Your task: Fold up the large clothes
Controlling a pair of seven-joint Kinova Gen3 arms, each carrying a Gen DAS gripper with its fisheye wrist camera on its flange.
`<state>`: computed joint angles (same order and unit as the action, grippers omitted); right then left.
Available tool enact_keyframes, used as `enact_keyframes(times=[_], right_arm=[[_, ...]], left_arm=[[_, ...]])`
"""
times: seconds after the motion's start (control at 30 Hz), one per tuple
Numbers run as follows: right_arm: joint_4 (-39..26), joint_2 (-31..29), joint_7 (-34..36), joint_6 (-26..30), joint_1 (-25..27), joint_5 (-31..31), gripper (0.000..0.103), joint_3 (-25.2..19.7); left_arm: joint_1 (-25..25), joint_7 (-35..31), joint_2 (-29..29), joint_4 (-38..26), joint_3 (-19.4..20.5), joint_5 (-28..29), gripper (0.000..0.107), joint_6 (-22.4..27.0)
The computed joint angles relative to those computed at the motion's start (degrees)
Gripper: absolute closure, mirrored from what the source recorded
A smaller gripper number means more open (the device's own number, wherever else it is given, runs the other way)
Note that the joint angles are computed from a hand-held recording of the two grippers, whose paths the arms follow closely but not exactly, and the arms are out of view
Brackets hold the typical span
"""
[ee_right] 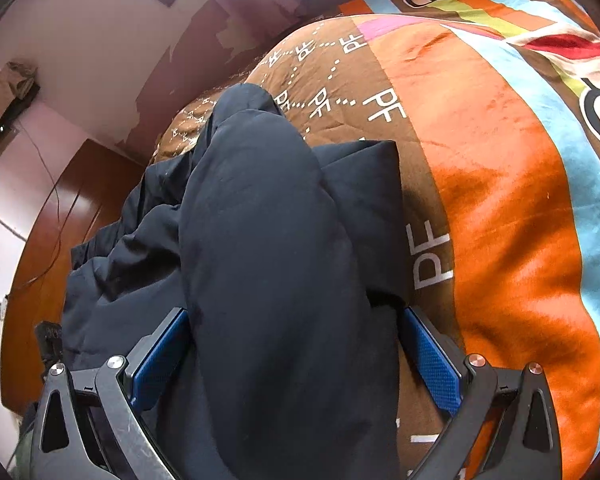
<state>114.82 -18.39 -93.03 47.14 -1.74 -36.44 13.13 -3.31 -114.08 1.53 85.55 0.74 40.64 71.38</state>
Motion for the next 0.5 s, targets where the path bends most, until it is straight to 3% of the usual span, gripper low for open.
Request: enact_keyframes(times=[0.07,0.13,0.2,0.3,0.43,0.5], right_arm=[[-0.54,0.13,-1.13,0.14,0.36,1.34,0.002,-1.14],[-0.72,-0.04,-1.51,0.16,0.17,1.91,0.01,-1.59],[-0.37,-0.6,-1.4,-0.35,-0.46,1.67,0.026,-1.7],[0.0,-1.52,-2.54,-0.72,-0.81,1.87,0.04,-2.06],[-0.53,-2.46,-8.45,-1.3,0.16,5.79,0.047,-5.91],[-1.09,-2.73,-10.98,-1.34,0.11,8.13,0.05,-7.31]], left_arm=[[-0.01,0.04,-0.38,0.3,-0.06,0.27,0.029,-0.25],[0.08,0.32,-0.89,0.56,-0.15,0.29,0.035,-0.47],[0.19,0.76,-1.29,0.81,-0.29,0.4,0.041,-0.71],[0.48,0.76,-1.87,0.97,-0.4,0.37,0.045,-0.85],[1.31,1.19,-2.76,1.21,-0.27,-0.65,0.051,-1.78],[1.74,1.83,-3.53,1.65,-0.25,-1.04,0.059,-2.64]])
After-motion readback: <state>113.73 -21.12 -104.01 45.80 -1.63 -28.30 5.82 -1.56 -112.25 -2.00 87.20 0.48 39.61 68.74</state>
